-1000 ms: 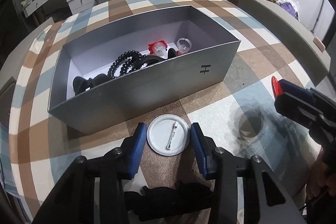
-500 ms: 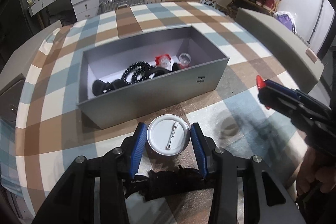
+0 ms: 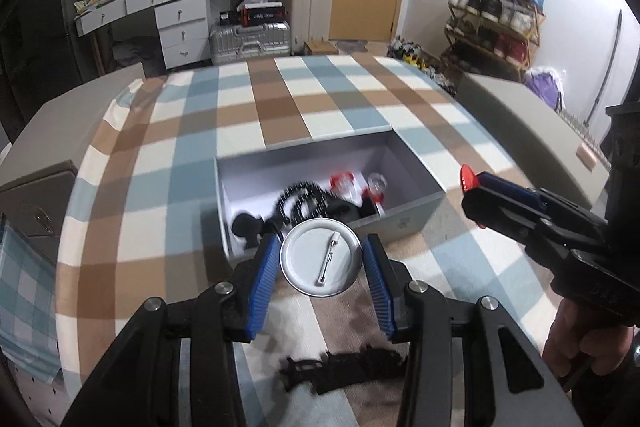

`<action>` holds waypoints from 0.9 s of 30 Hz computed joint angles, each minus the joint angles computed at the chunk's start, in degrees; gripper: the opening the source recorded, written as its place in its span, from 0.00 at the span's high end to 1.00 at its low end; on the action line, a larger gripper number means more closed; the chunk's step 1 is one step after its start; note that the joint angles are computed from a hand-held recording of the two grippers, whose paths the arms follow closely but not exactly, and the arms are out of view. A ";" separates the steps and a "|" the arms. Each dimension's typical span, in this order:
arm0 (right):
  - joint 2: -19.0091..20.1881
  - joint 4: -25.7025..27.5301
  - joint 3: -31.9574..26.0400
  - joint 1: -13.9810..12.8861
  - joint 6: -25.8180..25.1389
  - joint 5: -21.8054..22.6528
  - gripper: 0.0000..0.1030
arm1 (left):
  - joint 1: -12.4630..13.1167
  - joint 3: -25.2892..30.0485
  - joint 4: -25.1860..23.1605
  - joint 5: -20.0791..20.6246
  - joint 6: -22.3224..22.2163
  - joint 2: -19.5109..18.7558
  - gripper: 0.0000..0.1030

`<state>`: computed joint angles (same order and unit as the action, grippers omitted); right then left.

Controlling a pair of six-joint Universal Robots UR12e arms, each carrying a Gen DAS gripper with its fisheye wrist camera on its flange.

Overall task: Organize jewelry
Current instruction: 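Carry both badges into the silver box and open both tools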

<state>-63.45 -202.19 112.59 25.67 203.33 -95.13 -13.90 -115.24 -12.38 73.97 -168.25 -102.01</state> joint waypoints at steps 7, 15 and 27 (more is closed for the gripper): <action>1.26 2.15 -3.57 -1.28 -0.95 1.67 0.59 | 0.44 2.51 0.32 -0.45 -0.47 -2.03 0.64; 2.98 5.32 -6.52 -2.47 -0.05 3.62 0.59 | 0.83 4.70 -1.20 -2.17 -1.14 -4.02 0.64; 4.01 9.32 -7.88 -3.03 -0.86 2.70 0.59 | 1.12 6.54 -4.53 -4.50 -0.31 -5.93 0.64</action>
<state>-59.45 -192.86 104.71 22.64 202.47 -92.43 -12.78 -108.70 -16.90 69.46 -168.56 -107.95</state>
